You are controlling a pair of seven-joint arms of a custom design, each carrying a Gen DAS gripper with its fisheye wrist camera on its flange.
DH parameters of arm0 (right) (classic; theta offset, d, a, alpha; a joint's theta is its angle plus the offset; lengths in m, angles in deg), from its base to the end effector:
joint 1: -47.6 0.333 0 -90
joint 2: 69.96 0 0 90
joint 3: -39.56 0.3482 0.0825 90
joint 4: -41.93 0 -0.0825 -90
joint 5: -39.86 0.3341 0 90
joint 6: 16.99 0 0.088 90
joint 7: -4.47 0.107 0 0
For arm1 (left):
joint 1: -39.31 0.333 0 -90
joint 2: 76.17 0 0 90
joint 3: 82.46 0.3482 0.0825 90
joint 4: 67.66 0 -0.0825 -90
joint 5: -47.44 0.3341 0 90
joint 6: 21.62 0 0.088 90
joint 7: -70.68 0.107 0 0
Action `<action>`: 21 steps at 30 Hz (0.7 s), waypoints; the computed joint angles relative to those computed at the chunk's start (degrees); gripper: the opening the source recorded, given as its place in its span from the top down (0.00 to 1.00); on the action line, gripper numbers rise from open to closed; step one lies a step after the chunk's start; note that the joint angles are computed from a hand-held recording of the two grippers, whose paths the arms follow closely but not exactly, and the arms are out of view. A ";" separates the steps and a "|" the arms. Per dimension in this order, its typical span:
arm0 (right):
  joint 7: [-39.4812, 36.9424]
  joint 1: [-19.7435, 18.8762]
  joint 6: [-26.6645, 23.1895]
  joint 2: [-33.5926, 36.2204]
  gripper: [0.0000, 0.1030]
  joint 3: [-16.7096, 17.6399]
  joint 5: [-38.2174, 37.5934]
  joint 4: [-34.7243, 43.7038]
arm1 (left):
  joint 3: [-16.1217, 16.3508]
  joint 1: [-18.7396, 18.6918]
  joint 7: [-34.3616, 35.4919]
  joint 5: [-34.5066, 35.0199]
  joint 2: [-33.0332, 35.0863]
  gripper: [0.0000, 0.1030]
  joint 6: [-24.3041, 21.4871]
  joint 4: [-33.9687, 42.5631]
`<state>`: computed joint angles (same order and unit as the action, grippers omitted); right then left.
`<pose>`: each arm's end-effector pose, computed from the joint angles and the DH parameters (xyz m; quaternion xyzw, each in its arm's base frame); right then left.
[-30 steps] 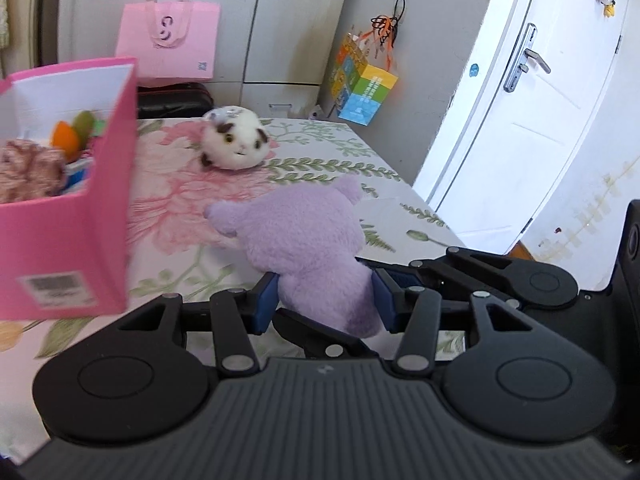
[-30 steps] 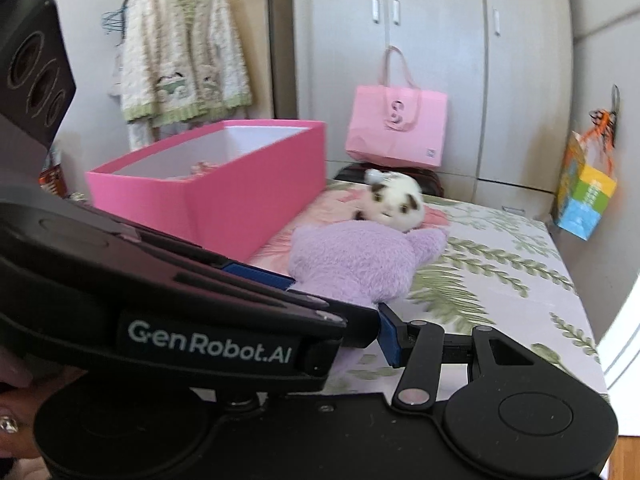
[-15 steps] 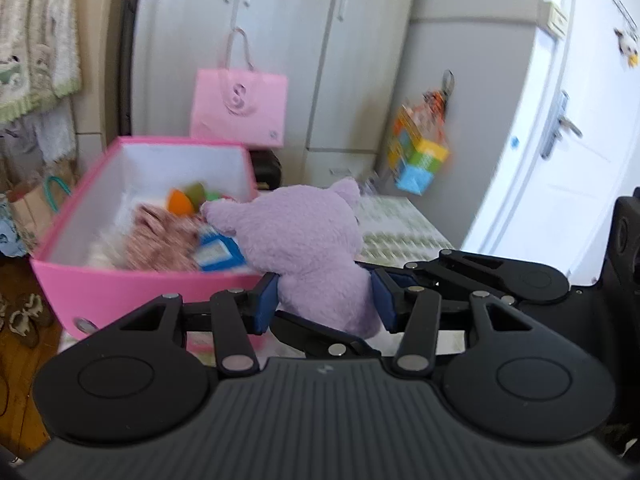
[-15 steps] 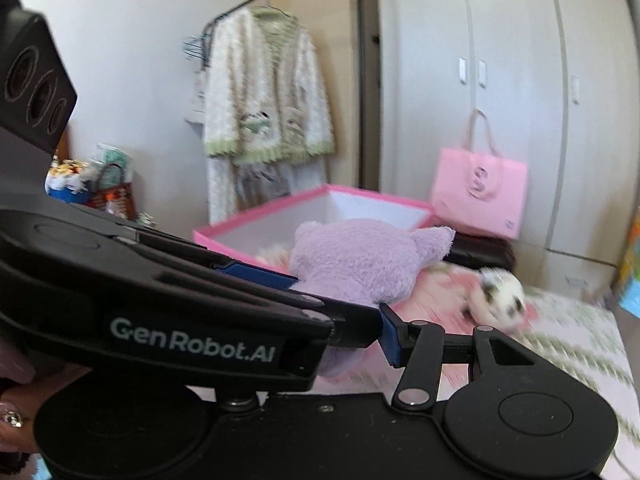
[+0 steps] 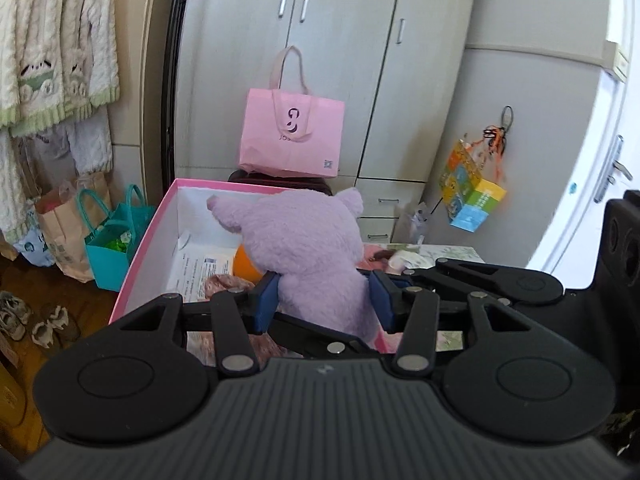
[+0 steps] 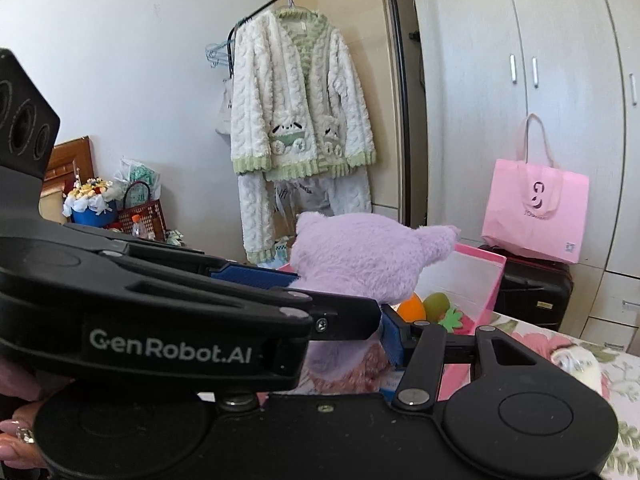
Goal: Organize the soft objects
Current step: 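Carry the lavender plush into the pink box and open the left gripper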
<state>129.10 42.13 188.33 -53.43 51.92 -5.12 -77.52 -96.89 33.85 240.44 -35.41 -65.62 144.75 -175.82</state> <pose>0.5611 0.1426 0.4883 -0.6998 0.4668 -0.2601 0.4741 0.5781 -0.1339 0.5192 -0.4736 0.7169 -0.4808 0.1748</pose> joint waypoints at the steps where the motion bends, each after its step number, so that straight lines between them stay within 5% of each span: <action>1: 0.42 -0.56 -1.56 0.78 0.43 0.80 -1.27 1.52 | 0.41 -0.16 -2.78 2.59 1.16 0.55 -0.19 1.07; 5: -0.66 -4.69 -7.36 3.53 0.43 6.32 -3.22 5.81 | -0.35 0.32 -9.67 8.68 5.59 0.55 0.97 5.13; 9: -3.57 -13.67 -14.27 7.76 0.43 18.01 -4.40 9.81 | -1.63 1.71 -15.41 13.75 8.30 0.55 0.70 7.21; 13: -9.56 -17.56 -20.19 10.95 0.41 24.46 -2.01 12.57 | -2.95 2.62 -20.40 18.06 10.43 0.54 1.39 8.40; 16: -12.68 -16.74 -23.75 11.84 0.38 24.61 0.15 14.10 | -2.34 1.51 -24.68 24.50 12.07 0.54 3.98 8.93; 19: -12.76 -12.72 -24.95 10.67 0.36 20.00 1.07 14.44 | 0.98 -1.46 -32.76 32.25 12.97 0.53 6.77 8.47; 21: -13.34 -11.77 -24.13 9.59 0.31 18.45 1.89 13.27 | -0.24 -0.30 -33.56 33.51 12.57 0.51 7.78 7.61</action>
